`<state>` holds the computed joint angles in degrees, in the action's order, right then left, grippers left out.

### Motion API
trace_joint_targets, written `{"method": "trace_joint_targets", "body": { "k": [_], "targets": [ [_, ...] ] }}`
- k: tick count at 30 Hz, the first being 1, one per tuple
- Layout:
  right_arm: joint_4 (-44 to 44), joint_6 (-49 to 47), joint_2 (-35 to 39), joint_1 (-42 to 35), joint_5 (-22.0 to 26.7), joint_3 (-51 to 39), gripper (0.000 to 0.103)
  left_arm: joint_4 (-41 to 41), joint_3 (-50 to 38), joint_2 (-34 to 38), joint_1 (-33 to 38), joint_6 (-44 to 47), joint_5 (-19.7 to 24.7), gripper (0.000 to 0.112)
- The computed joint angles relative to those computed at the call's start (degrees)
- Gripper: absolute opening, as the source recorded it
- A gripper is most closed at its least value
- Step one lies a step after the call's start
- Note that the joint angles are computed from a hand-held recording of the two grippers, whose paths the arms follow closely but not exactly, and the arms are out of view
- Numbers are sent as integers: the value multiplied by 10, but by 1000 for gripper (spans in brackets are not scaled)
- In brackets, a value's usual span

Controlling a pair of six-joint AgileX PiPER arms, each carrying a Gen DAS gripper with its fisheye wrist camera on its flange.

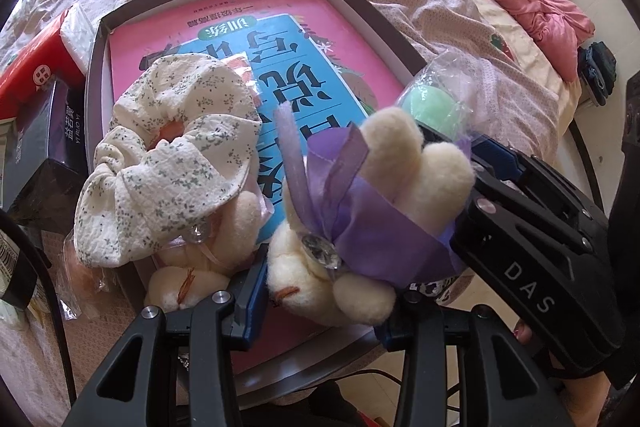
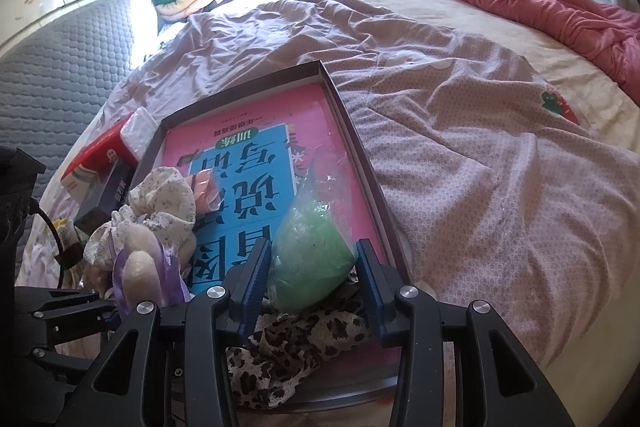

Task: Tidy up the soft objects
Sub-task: 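Lower and open the left gripper releasing the bunny while the right releases the green bag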

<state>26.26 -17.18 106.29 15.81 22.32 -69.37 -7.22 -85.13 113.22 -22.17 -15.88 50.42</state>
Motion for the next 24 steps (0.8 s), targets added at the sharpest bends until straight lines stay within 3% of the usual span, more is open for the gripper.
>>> {"method": "trace_joint_targets", "body": {
  "k": [24],
  "targets": [
    [-142,121,-39,3,-26,30,55,89,-42,30,-46,-60,36,45]
  ]
}}
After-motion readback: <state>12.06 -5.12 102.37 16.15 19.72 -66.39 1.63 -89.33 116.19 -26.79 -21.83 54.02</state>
